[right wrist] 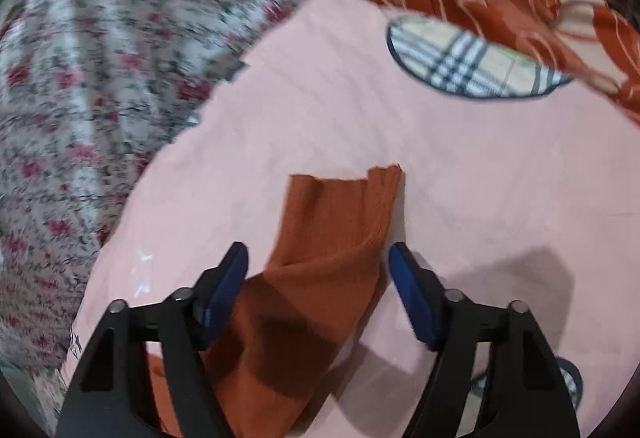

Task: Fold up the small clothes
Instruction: 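Grasp the orange sweater's sleeve cuff with the right tool, then fold the held sleeve across the sweater body with the right tool, release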

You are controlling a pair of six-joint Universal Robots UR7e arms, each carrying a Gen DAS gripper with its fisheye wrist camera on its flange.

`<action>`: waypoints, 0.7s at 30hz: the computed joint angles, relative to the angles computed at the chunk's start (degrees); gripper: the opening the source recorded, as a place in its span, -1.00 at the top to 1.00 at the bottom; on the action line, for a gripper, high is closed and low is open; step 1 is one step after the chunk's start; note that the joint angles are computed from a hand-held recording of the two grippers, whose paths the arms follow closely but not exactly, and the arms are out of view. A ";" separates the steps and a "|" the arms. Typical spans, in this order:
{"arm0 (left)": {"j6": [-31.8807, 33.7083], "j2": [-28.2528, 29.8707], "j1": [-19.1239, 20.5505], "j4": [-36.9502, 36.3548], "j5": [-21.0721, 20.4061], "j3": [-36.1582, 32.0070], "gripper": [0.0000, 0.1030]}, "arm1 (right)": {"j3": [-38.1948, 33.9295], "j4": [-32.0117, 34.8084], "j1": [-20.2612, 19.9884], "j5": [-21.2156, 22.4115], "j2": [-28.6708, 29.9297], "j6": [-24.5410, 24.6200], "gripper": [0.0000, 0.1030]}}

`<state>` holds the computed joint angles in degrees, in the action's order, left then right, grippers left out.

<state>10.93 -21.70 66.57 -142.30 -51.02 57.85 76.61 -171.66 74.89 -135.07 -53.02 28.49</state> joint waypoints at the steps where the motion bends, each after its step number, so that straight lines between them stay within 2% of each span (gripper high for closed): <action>1: 0.15 0.07 0.01 -0.05 0.01 -0.01 -0.93 | 0.45 -0.42 -0.18 0.62 -0.15 -0.32 0.32; 2: 0.32 0.10 0.02 -0.17 -0.07 0.00 -0.93 | 0.76 -1.84 -0.05 0.79 0.08 -1.15 0.62; 3: 0.41 0.08 0.02 -0.41 -0.20 0.11 -0.93 | 1.32 -5.41 0.36 1.39 0.44 -3.64 0.71; 6: 0.36 0.01 0.10 -0.73 -1.27 0.20 -0.93 | 1.08 -12.70 2.80 3.21 2.34 -13.11 0.77; 9: -0.32 -0.55 0.19 -0.74 -2.51 0.84 -0.93 | 0.17 -15.09 5.66 7.30 4.24 -19.84 0.78; 14: -1.92 -2.38 0.54 -1.02 -5.45 2.47 -0.93 | -4.43 -10.60 10.14 15.73 9.86 -23.94 0.78; 21: -2.75 -6.57 1.71 -2.96 -9.63 6.38 -0.93 | -18.01 2.89 14.41 28.21 23.18 -26.02 0.79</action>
